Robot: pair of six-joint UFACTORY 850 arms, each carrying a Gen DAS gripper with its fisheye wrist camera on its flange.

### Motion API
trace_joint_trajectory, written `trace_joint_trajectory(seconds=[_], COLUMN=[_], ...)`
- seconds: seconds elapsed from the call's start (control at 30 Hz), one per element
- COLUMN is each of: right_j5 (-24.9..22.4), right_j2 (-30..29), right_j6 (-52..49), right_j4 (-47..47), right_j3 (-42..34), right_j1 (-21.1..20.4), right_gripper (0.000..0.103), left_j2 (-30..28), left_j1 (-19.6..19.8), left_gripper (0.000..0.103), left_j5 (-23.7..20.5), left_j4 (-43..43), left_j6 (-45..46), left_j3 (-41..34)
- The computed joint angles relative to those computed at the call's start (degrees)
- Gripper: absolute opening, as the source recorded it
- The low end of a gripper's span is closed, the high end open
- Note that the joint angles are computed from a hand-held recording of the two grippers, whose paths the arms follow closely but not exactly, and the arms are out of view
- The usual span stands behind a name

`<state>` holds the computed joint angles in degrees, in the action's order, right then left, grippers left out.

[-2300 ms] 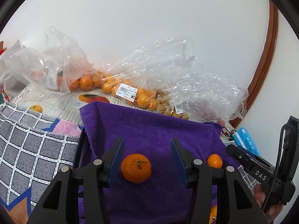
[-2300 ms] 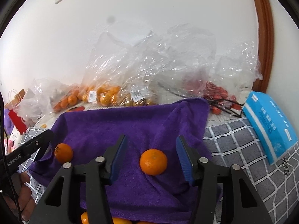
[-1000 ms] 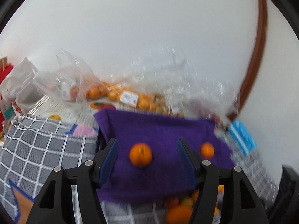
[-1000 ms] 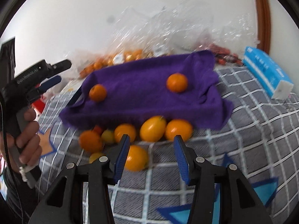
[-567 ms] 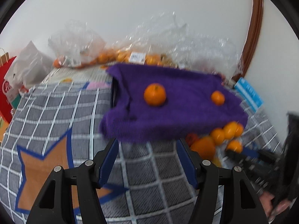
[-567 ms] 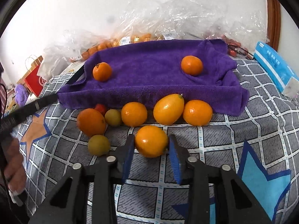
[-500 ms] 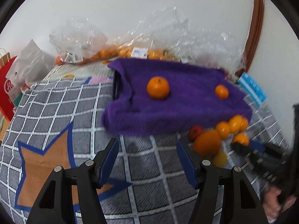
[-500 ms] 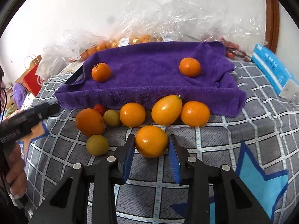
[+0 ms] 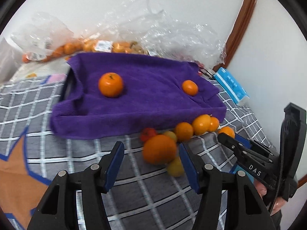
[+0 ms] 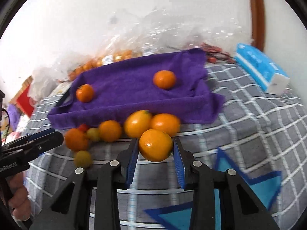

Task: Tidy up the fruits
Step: 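Grasp a large orange with the right gripper while the left grasps another large orange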

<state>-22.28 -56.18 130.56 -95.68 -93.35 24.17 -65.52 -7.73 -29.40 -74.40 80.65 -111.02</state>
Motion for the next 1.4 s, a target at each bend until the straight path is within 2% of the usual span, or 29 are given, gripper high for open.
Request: trace_joint_trajectory(seconds=[0.1, 0.17, 0.23, 0.33, 0.4, 0.5, 0.57, 0.63, 0.8, 0.87, 0.97, 1.23, 1.4], right_j5=[-0.1, 0.8, 0.5, 0.2, 0.2, 0.5, 0.8, 1.4, 1.5, 1.7, 2.0, 2.2, 1.4], right_j2=[1.2, 1.5, 1.0, 1.2, 1.4, 1.3, 1.2, 0.9, 0.5, 0.3, 0.3, 1.1, 1.7], right_j6=[6.1, 11.1, 7.7, 9.8, 11.1, 10.9, 11.2, 9.7, 6.8, 6.0, 6.5, 14.3, 18.2], right_j4=[-5.3, -10.2, -7.1, -9.8, -11.0, -10.3, -10.3, -9.5, -7.6, -6.7, -7.3, -16.3, -20.0], right_j3=[2.5, 3.3, 2.4, 2.8, 3.1, 3.0, 2.9, 2.3, 1.5, 1.3, 1.3, 2.8, 3.9], right_j1=[-0.4, -0.8, -0.6, -0.5, -0.5, -0.6, -0.6, -0.7, -0.5, -0.5, -0.6, -0.5, -0.4], right_gripper=[0.036, 0.036, 0.036, 0.036, 0.036, 0.036, 0.036, 0.036, 0.036, 0.036, 0.036, 0.036, 0.036], left_j2=[-1.7, -2.7, -3.1, -2.0, -0.3, 0.7, 0.3, -0.5, -1.1, -1.4, -1.2, 0.2, 0.8], left_j1=[-0.5, -0.8, -0.6, 0.4, 0.7, 0.7, 1.2, 1.9, 2.0, 2.4, 3.0, 3.7, 3.8], left_gripper=[0.057, 0.040, 0.040, 0.040, 0.040, 0.040, 0.041, 0.042, 0.048, 0.042, 0.041, 0.040, 0.040], left_j5=[-0.6, -1.1, -1.7, -2.6, 0.5, 6.0, 6.7, 4.4, 4.6, 2.9, 0.6, -3.1, -4.9], left_j4=[2.0, 4.8, 4.4, 2.0, 2.9, 11.9, 11.9, 8.5, -4.2, -4.6, -8.9, -18.4, -21.5], left_j6=[-3.1, -6.1, -6.8, -5.3, -5.3, -12.5, -12.1, -9.4, 2.9, 2.8, 5.8, 15.3, 20.0], left_j3=[-2.4, -3.9, -4.4, -2.9, -1.0, -0.1, -0.2, -0.8, 0.9, 0.4, 1.1, 3.9, 5.1])
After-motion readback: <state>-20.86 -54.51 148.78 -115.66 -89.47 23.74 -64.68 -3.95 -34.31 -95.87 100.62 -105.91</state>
